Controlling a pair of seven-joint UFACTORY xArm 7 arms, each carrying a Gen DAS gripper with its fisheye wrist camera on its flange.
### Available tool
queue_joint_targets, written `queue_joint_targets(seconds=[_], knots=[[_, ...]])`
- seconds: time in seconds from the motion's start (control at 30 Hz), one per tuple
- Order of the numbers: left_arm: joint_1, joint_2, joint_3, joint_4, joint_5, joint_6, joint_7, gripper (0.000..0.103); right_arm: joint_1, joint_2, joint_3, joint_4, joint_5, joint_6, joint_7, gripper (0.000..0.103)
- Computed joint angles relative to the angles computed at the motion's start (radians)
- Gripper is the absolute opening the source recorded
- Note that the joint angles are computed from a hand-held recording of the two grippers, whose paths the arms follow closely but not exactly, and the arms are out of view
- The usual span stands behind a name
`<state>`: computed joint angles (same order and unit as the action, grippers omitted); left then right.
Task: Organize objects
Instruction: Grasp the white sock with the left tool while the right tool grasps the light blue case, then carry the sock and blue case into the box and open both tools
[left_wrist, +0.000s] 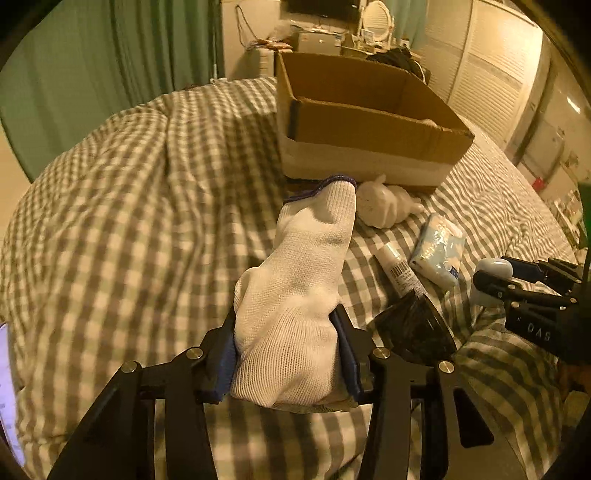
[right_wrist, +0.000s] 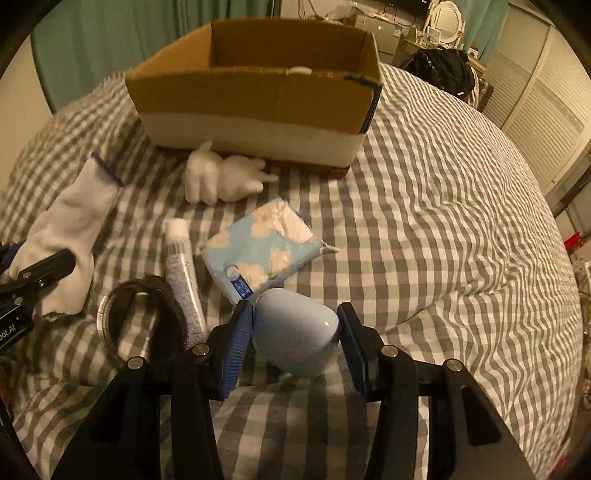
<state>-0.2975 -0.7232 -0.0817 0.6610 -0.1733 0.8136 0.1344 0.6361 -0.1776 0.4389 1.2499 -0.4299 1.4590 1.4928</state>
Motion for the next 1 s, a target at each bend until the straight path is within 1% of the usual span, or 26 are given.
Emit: queue_joint_targets(seconds=[0.13,0.17,0.23,0.33,0.43,0.5,0.6,0.7,0.87,1.0], knots=[[0.006,-0.025,0.001,0.006,0.009,0.017,-0.001,0.048,0.002,-0.010,0.013,0.016,-0.025,0.015,0.004,0.047],[0.008,-0.026,-0.002,0.011,0.012,0.021,-0.004,0.048,-0.008,-0.033,-0.006,0.004,-0.030,0.006,-0.029,0.047],[0.006,-0.025,-0.004,0.021,0.012,0.026,-0.006,0.048,-0.017,-0.059,0.004,-0.001,-0.045,0.015,-0.031,0.047],[0.012,-0.017,-0.003,0.047,0.008,0.029,-0.022,0.048,-0.029,-0.052,0.029,0.039,-0.073,0.029,-0.023,0.047],[0.013,-0.003,0.003,0.084,0.009,0.028,-0.016,0.047,-0.035,-0.036,0.041,0.093,-0.111,0.058,-0.046,0.047],[0.009,0.018,0.009,0.121,0.001,0.027,-0.008,0.047,-0.035,-0.024,0.048,0.133,-0.140,0.077,-0.062,0.047],[0.006,0.057,0.013,0.186,-0.009,0.020,0.003,0.047,-0.036,-0.022,0.044,0.173,-0.179,0.078,-0.093,0.047],[0.011,0.102,-0.003,0.250,-0.004,-0.014,0.005,0.047,-0.042,-0.006,0.044,0.228,-0.218,0.085,-0.131,0.047],[0.015,0.207,-0.020,0.389,0.005,-0.048,-0.007,0.047,-0.058,0.036,0.018,0.340,-0.262,0.096,-0.202,0.047],[0.015,0.286,-0.040,0.472,0.023,-0.092,-0.014,0.047,-0.064,0.079,-0.016,0.430,-0.313,0.086,-0.280,0.047]])
